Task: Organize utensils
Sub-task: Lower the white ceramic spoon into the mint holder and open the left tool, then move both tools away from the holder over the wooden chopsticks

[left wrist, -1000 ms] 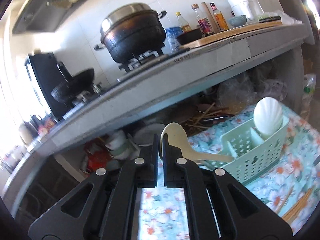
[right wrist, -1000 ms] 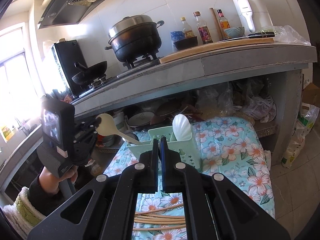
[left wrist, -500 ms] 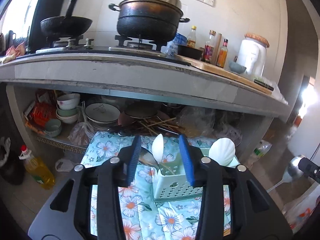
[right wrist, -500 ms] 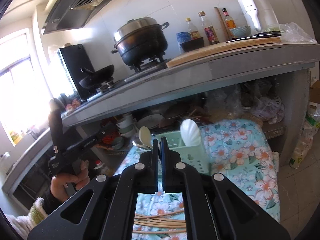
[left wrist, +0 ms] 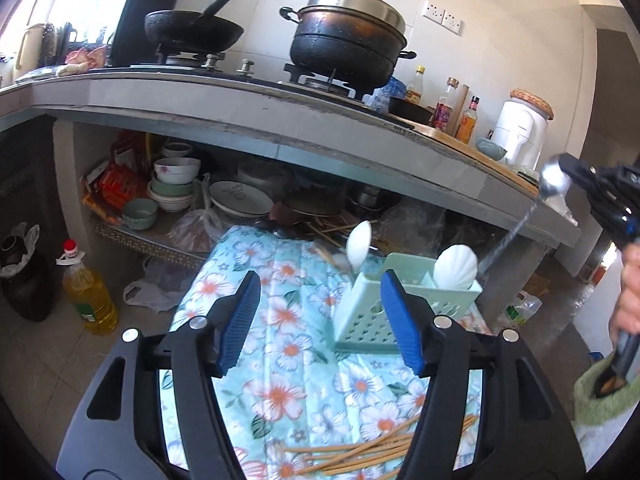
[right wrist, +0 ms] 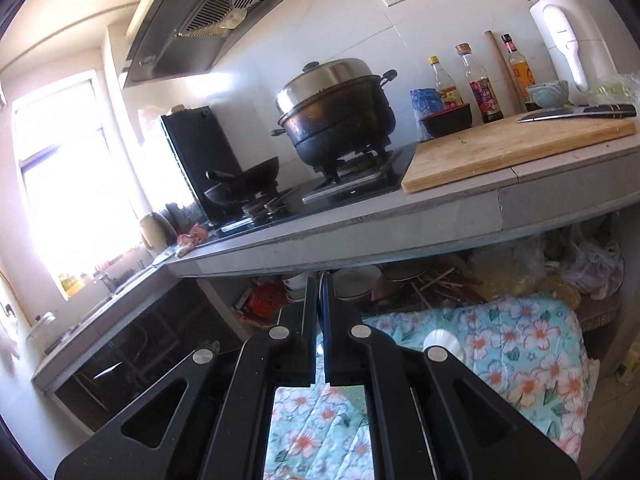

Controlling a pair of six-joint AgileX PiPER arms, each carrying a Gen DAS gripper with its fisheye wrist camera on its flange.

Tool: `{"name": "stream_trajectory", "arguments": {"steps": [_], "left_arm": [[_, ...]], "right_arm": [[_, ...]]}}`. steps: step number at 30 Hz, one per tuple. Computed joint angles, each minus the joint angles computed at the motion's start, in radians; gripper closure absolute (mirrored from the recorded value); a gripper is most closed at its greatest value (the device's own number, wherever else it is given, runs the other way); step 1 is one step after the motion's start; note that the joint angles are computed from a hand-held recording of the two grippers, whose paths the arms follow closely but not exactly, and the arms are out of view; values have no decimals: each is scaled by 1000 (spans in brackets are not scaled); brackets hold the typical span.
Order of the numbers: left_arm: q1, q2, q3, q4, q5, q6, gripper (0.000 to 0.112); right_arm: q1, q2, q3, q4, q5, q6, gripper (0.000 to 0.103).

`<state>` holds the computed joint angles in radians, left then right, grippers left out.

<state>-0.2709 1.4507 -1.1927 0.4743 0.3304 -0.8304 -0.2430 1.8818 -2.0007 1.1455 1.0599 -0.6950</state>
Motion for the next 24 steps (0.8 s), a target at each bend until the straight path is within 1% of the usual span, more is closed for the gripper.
{"name": "stream_trajectory", "arguments": {"steps": [2, 5, 7, 10, 13, 15, 18, 20, 24], "left_arm": [[7, -25, 44, 30, -3, -41, 53], [23, -53, 99, 11, -12, -44, 53], [33, -68, 130, -7, -19, -37, 53], [42, -82, 158, -13, -25, -42, 53], [47, -86, 175, -24, -31, -37, 53], [48, -83, 177, -27, -35, -34, 53], [46, -78, 176, -24, -33, -39, 51], [46, -72, 174, -25, -33, -39, 50], [51, -61, 165, -84, -35, 15, 49]], "right_arm": [[24, 38, -52, -44, -21, 29, 101], [53, 85, -90, -97, -51, 53, 101], [68, 129, -119, -128, -52, 78, 101], [81, 174, -130, -155, -63, 99, 101], [84, 197, -108, -167, -71, 103, 100], [91, 200, -88, -196, -82, 102, 100], [101, 180, -38, -252, -122, 112, 99], [100, 142, 28, -254, -173, 83, 99], [84, 84, 109, -230, -219, 35, 99]]}}
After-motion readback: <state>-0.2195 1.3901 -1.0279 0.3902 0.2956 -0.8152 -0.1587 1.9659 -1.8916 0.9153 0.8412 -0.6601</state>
